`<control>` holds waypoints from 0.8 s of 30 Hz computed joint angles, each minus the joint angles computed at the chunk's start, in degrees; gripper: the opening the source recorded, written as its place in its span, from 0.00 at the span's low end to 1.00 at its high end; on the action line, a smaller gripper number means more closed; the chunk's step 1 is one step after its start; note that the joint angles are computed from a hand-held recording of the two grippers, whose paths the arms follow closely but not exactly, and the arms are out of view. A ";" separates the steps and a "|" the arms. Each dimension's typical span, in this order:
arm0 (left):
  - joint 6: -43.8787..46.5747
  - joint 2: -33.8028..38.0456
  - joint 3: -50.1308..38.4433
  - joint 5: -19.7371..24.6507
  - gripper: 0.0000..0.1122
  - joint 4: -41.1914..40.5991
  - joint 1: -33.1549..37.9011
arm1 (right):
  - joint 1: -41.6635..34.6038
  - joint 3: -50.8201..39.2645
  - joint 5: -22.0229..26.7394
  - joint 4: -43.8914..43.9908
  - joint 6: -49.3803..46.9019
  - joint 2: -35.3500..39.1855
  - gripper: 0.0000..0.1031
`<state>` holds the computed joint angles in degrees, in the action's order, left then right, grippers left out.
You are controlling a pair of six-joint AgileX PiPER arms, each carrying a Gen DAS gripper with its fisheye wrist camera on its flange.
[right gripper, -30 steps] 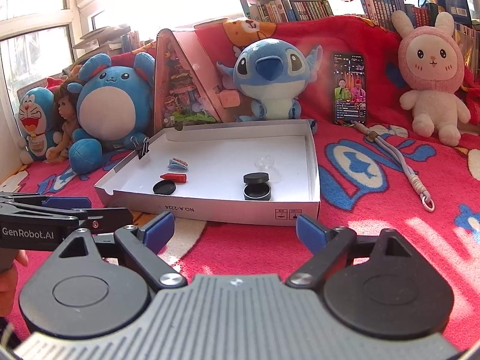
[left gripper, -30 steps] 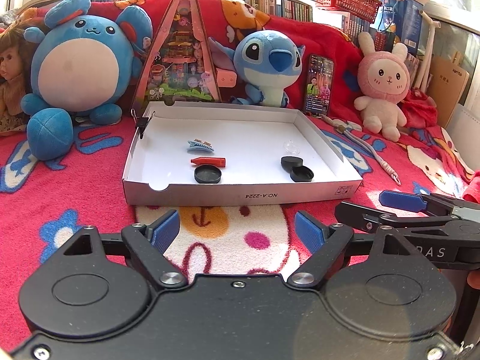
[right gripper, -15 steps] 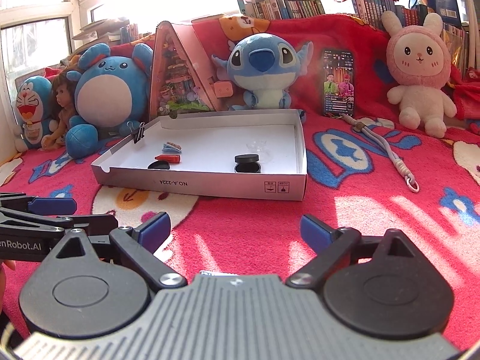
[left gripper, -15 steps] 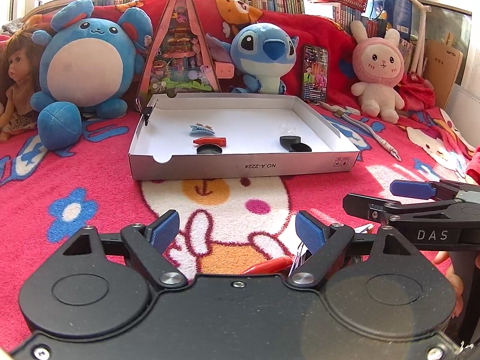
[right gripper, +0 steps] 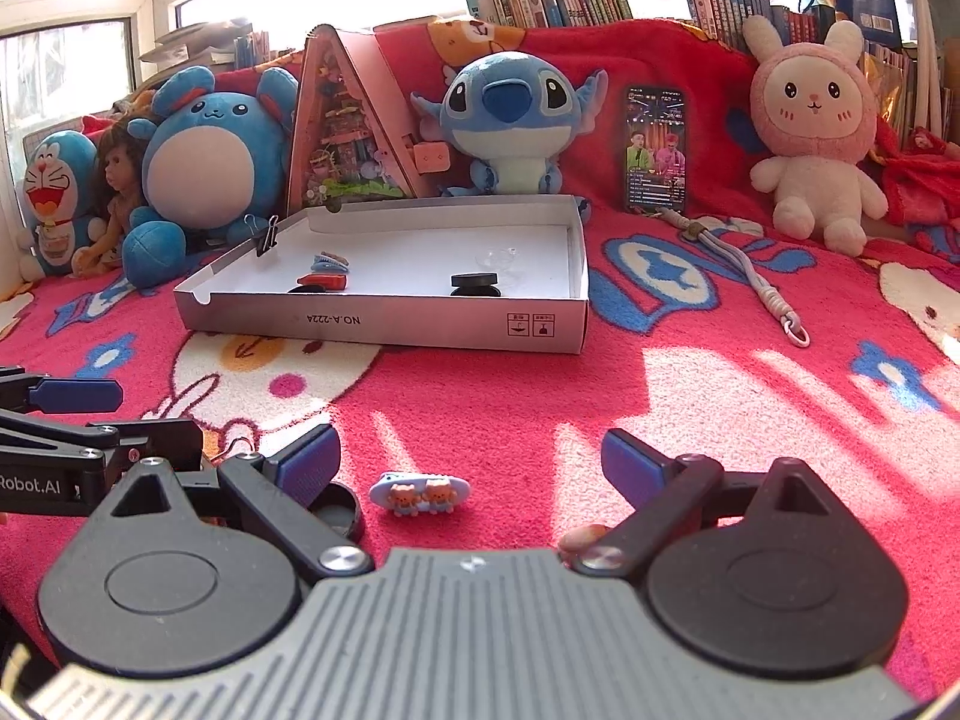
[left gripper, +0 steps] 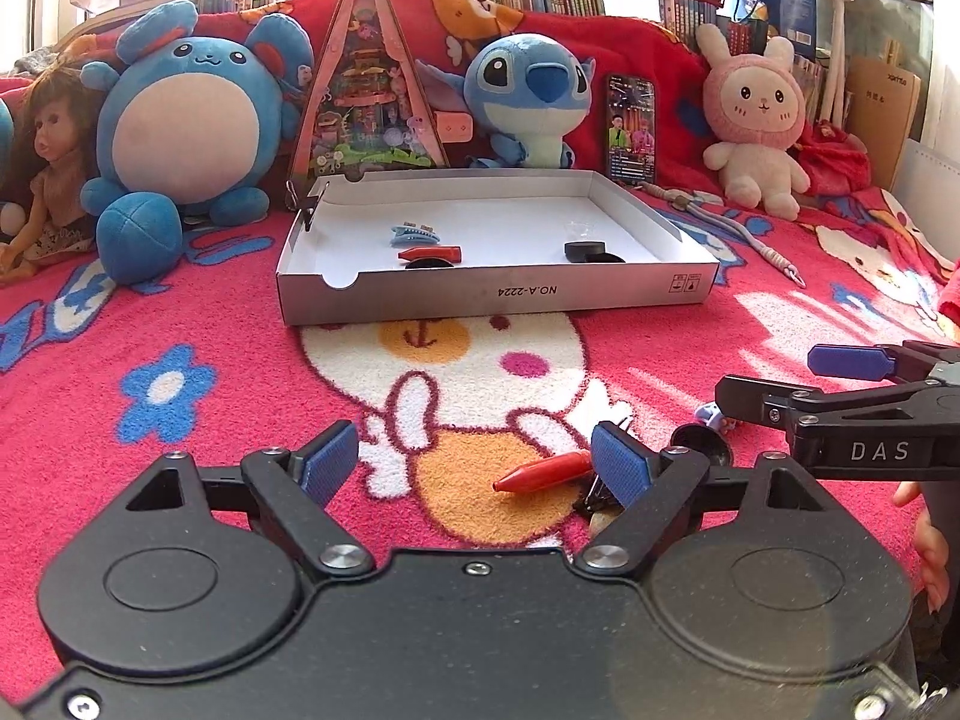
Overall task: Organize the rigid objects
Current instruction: 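Move both grippers back toward the objects left on the blanket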
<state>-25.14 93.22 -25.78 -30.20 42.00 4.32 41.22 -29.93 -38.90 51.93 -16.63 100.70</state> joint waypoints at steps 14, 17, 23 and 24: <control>2.63 -1.42 3.47 -1.35 0.62 -0.54 2.07 | 3.97 3.55 -3.83 6.86 -2.57 -0.76 0.95; 0.81 -1.50 3.21 -1.10 0.50 1.62 2.71 | 4.12 3.94 -3.88 7.15 -2.27 -0.67 0.95; -2.21 -2.18 3.37 -0.40 0.43 4.81 2.97 | 4.60 4.67 -4.97 9.59 -2.92 -0.39 0.95; -2.75 -2.32 3.46 -0.52 0.43 5.53 3.05 | 4.59 4.83 -5.05 9.96 -3.01 -0.42 0.95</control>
